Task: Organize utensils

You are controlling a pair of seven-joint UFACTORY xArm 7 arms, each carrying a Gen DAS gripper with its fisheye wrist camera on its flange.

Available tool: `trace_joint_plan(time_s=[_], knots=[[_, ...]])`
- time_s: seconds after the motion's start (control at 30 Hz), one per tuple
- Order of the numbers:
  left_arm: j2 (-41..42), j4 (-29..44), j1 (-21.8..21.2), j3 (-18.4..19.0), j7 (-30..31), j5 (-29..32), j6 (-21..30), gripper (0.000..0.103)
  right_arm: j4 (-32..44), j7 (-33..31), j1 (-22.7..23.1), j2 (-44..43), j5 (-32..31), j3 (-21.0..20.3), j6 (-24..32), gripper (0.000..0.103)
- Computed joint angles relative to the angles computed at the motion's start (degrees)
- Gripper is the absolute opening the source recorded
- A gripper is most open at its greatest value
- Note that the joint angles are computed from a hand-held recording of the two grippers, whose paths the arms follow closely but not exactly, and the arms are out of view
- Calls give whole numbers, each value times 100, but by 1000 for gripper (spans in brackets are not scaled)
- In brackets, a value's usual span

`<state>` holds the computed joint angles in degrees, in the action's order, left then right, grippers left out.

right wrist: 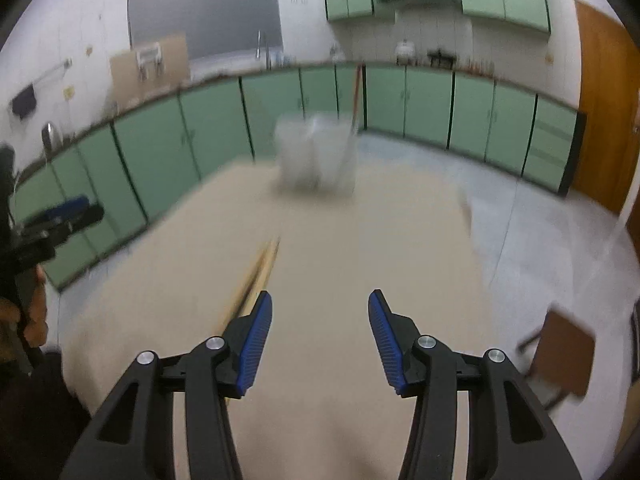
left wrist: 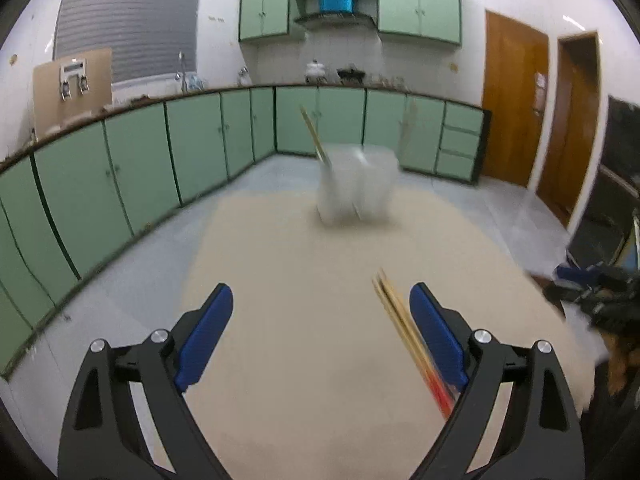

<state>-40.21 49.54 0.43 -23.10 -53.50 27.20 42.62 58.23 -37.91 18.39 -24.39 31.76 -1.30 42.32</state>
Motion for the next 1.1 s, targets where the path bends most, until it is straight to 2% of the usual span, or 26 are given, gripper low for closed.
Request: trace_joint_plan(time_s=[0.07, 0.17, 0.27, 0.33, 0.43, 0.5, 0.57, 0.63, 0.87, 0.97, 1.1], knots=[[-229, -454, -303, -186, -212, -232, 78, 87, -697, -77, 46, -386, -42, 87, 31, 44], [-529, -888, -581, -462, -567, -386, 192, 87, -1468, -248, 271, -909, -135, 244, -241, 42], [-667, -1067, -693, -545, -719, -398, 237, 87, -1647, -165, 479, -967, -149, 251, -337, 42], [-697, -1172, -782, -494, -752, -444, 226, 87, -1819, -222, 601, -1046, -136, 234, -603, 42], [-662, -1187, -736, -517, -789, -357, 270, 87, -1763, -196, 730, -1040, -122, 108, -612, 42], [-511, -1193, -738, -490, -895, -396, 109, 87, -1683, -127, 706, -992, -156, 74, -661, 42], [-210, -1119, -782, -492, -941, -429, -108, 85, -1603, 50, 629, -908, -150, 15, -674, 42], [99, -1000, -778, -591, -932, -305, -215, 81, -1610, -30, 593, -879, -158, -104, -641, 42], [918, -724, -983, -482, -1004, 9, -437, 81, -1676, -86, 482, -889, -214, -157, -566, 42], [984, -685, -1052, -453, -1126, 161, -356, 81, -1654, -174, 534, -854, -178, -139, -580, 42], [814, -756, -1231, -330, -1224, 74, -56, 78, -1693, -356, 638, -867, -195, -51, -681, 42]])
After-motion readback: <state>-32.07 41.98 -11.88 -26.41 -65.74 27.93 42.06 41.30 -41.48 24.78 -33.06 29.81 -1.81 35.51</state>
